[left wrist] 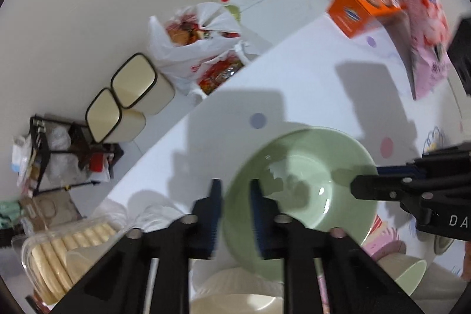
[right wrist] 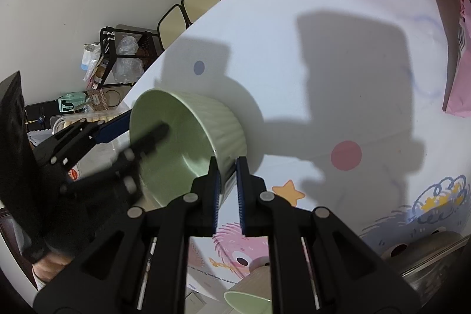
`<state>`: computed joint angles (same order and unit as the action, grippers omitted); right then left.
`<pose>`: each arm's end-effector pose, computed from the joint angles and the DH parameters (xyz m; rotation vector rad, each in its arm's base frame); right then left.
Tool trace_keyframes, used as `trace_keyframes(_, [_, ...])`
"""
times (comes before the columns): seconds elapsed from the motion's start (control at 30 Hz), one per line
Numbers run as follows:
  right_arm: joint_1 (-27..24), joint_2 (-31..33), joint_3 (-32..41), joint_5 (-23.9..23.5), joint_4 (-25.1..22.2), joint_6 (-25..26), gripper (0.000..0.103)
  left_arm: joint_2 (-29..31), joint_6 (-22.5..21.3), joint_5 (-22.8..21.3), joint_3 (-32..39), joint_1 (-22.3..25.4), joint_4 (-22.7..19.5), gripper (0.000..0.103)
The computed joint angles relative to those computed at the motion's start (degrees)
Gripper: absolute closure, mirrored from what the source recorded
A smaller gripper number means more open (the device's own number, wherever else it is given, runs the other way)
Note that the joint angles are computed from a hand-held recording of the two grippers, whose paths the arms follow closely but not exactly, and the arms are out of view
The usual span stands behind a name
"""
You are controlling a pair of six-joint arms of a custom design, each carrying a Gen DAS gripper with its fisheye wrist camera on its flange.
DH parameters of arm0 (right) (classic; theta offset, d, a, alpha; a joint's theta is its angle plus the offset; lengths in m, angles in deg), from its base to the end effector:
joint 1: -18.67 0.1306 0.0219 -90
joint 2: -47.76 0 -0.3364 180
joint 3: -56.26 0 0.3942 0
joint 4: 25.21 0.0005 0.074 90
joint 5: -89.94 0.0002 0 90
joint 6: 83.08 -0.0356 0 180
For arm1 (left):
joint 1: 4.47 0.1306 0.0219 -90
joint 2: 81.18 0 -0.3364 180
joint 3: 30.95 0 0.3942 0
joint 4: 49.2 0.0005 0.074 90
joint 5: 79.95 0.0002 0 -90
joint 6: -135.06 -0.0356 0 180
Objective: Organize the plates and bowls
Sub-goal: 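Lift the second green bowl with both grippers and carry it over the first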
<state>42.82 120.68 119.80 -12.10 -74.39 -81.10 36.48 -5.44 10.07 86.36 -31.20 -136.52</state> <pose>0.3335 0.1571 0.2950 1.4540 2.4948 0.8440 0.5147 -0.2598 0.3166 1.9357 2.4235 0.0125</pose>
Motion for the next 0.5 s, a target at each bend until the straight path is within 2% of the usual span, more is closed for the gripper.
trace_keyframes(0.07, [0.0,0.2,0.3,0.0,-0.4,0.5,0.091,0.7,0.2,0.3,0.9,0.4,-1.3,0.092])
trace_keyframes(0.17, [-0.2,1.3,1.7,-0.3,-2.4,1.8,0.091,-0.9,-0.9,-0.3,-1.3,0.3,0.7,0.092])
trace_keyframes(0.3, [-0.1,3.2,4.1,-0.1,-5.8,4.4,0.093,-1.7,0.5,0.3,-2.2,0.5,1.6,0.093])
trace_keyframes(0.5, [-0.2,2.3,4.5,0.3,-7.1,5.7,0.093,-2.3,2.4,2.0,-2.4,1.5,0.6,0.094])
